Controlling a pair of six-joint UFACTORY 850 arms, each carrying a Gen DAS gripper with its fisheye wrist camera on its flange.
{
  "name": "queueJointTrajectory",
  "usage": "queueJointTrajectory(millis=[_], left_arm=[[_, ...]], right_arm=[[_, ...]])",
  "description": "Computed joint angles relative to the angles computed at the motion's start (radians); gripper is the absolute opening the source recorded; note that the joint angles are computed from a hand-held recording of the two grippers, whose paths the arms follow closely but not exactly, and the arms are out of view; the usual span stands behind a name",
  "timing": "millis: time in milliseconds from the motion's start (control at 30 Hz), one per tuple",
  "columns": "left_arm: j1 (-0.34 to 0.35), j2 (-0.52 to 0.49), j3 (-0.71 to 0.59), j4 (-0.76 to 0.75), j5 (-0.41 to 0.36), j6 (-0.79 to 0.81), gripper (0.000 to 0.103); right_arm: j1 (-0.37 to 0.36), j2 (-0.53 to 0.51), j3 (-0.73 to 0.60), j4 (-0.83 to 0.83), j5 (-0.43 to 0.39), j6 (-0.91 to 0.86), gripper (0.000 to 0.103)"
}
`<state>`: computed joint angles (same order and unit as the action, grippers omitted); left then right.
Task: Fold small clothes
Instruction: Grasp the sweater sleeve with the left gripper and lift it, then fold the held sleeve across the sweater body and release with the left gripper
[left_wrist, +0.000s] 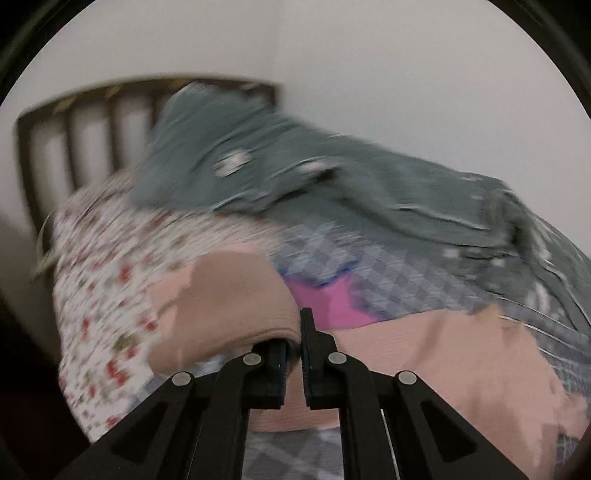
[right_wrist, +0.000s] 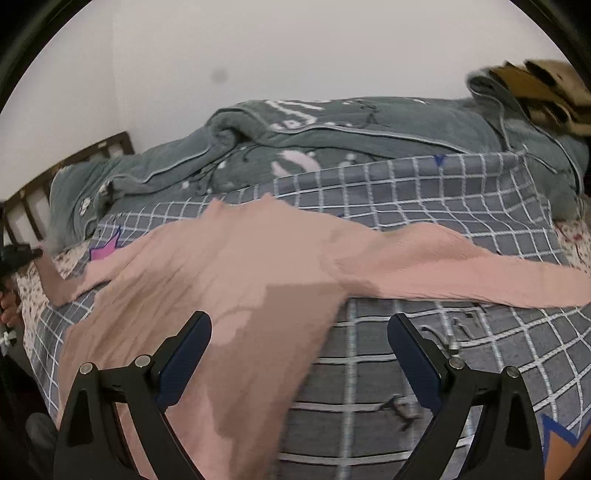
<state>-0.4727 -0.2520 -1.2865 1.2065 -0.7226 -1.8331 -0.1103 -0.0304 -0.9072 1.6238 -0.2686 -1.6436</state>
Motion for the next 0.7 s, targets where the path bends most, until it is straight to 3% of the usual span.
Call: queueJointTrajectory(millis=[67, 233, 333, 533, 667, 700], left_arm=[[-0.044, -0.068, -0.113, -0.007, -0.004, 0.078, 0.007], [-0.143, -0.273, -0.424, -0.101, 0.05, 0.302, 0.007], [-0.2, -0.412, -0.607, -0.21, 0.081, 0.462, 0.007], [-0.287, -0.65, -0.902, -0.467, 0.058, 0.837, 0.007], [-0.309, -0.702, -0.937, -0.59, 0.054, 0.989, 0.012], [-0.305, -0.705, -0.938, -0.607, 0.056, 1.004, 0.018]], right_arm=[[-0.034, 0.003, 0.002, 0.014, -0.026, -0.003, 0.095], [-0.081, 0.005, 0.023, 0.3, -0.009, -0.249, 0.095], [-0.101, -0.016, 0.008, 0.317, 0.018, -0.261, 0.094], [-0.149, -0.032, -0.005, 0.302, -0.01, -0.225, 0.094], [-0.153, -0.041, -0.016, 0.223, -0.019, -0.151, 0.094], [-0.152, -0.041, -0.015, 0.229, -0.018, -0.163, 0.094]])
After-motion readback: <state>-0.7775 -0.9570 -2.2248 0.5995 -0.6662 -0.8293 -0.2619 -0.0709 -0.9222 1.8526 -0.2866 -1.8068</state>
